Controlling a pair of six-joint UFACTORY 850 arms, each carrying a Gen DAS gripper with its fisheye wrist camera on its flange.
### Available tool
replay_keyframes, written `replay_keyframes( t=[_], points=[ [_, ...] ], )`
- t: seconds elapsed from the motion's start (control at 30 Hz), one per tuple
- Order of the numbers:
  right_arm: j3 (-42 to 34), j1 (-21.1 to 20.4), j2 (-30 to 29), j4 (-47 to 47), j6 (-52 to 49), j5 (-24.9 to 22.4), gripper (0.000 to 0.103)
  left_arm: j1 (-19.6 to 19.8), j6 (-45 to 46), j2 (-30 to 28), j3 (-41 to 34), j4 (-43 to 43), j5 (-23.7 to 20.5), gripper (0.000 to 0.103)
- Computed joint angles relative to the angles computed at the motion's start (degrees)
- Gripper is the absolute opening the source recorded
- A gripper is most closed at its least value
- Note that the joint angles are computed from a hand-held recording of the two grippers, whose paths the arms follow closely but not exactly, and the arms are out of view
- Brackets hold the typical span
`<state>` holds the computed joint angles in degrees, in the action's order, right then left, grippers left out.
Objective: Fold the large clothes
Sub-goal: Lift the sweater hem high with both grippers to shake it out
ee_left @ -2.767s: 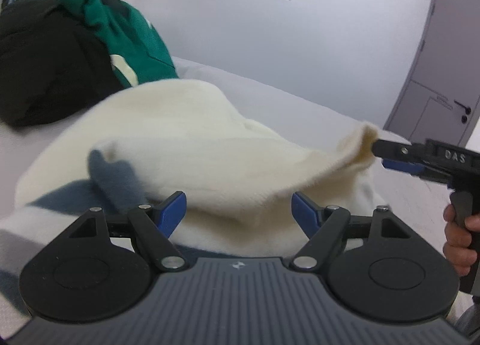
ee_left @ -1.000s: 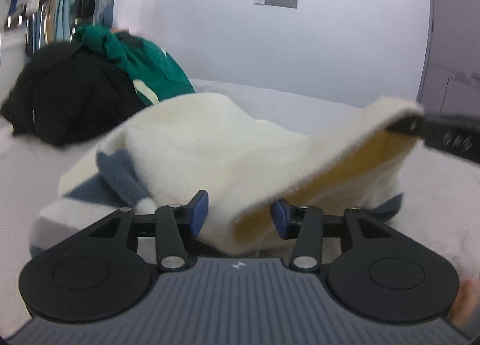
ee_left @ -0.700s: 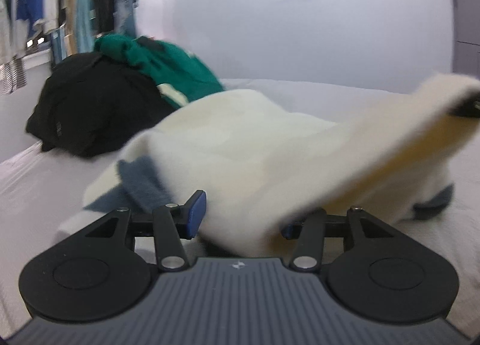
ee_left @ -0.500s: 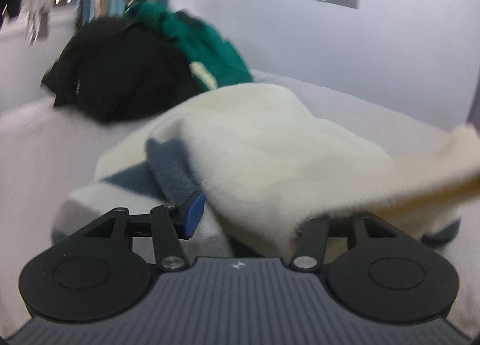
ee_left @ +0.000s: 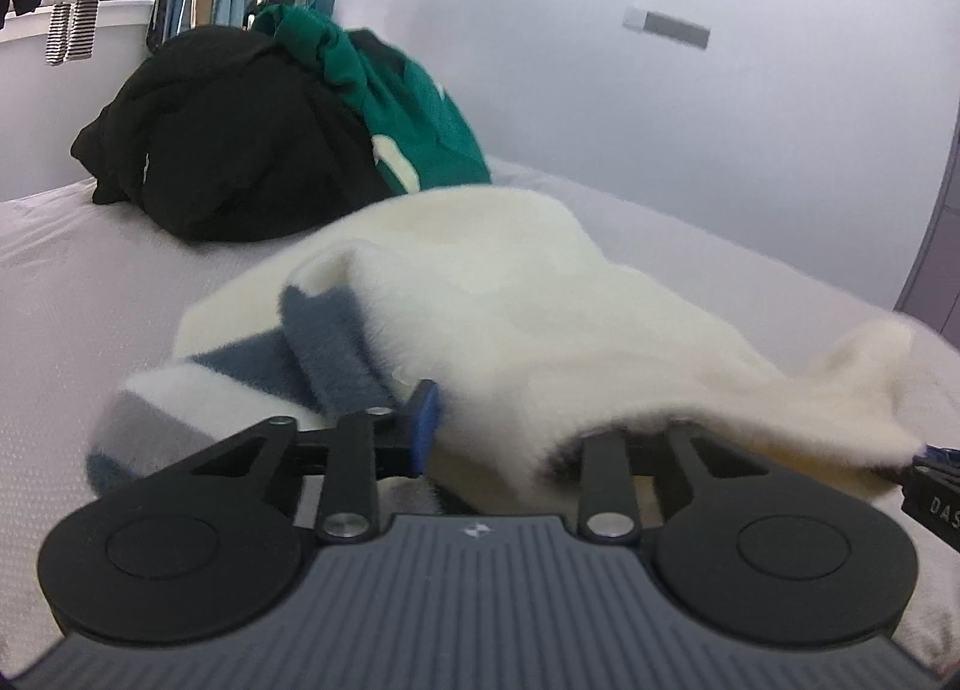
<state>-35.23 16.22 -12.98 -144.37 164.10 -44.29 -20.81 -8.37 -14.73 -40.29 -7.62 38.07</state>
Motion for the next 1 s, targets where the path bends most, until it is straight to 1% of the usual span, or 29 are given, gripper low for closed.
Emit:
replay_keyframes(
  t=[0.13, 0.17, 0.3, 0.37, 0.47, 0.6, 0.63, 0.7, 0.8, 0.87, 1.0],
  points=[
    [2.4, 1.8, 2.6, 2.9, -0.7, -5.4, 0.013, 0.2, -3.7, 4.6, 4.8, 4.0, 5.3, 0.027],
    [3.3, 2.2, 3.9, 3.2, -0.5, -6.7, 0.013, 0.1, -2.9, 6.1, 6.1, 3.9, 6.8, 0.026],
    [6.4, 3.7, 9.8, 2.7, 0.4, -10.9, 0.013, -2.1, 2.6, 13.5, 9.7, -1.9, 11.4, 0.022],
    [6.8, 4.2, 12.4, 2.7, 0.0, -12.0, 0.013, -2.7, 3.4, 17.7, 10.4, -3.4, 11.7, 0.021],
    [6.5, 4.2, 17.3, 2.1, 0.5, -10.4, 0.013, -2.9, 4.7, 23.1, 9.8, -5.0, 9.1, 0.017],
    [4.7, 4.0, 23.6, 1.2, -1.2, -7.0, 0.013, -2.1, 4.9, 29.5, 7.5, -4.9, 3.5, 0.015],
    [4.0, 4.2, 25.0, 1.4, -2.6, -6.7, 0.013, -1.9, 4.9, 31.5, 6.9, -4.7, 1.6, 0.015],
    [2.5, 5.0, 27.5, 2.2, -6.6, -6.3, 0.013, -1.8, 6.7, 34.4, 5.4, -5.7, -0.7, 0.015],
    [-0.3, 5.1, 31.4, 2.6, -9.8, -3.5, 0.013, -1.9, 10.3, 38.8, 2.2, -6.4, -4.7, 0.015],
    [-2.6, 5.2, 33.4, 3.4, -11.6, -1.8, 0.013, -2.3, 13.3, 41.1, -0.2, -7.6, -7.3, 0.015],
    [-6.9, 5.8, 36.2, 4.1, -15.4, 0.5, 0.013, -2.4, 17.6, 43.5, -6.8, -9.5, -12.7, 0.015]
  ],
)
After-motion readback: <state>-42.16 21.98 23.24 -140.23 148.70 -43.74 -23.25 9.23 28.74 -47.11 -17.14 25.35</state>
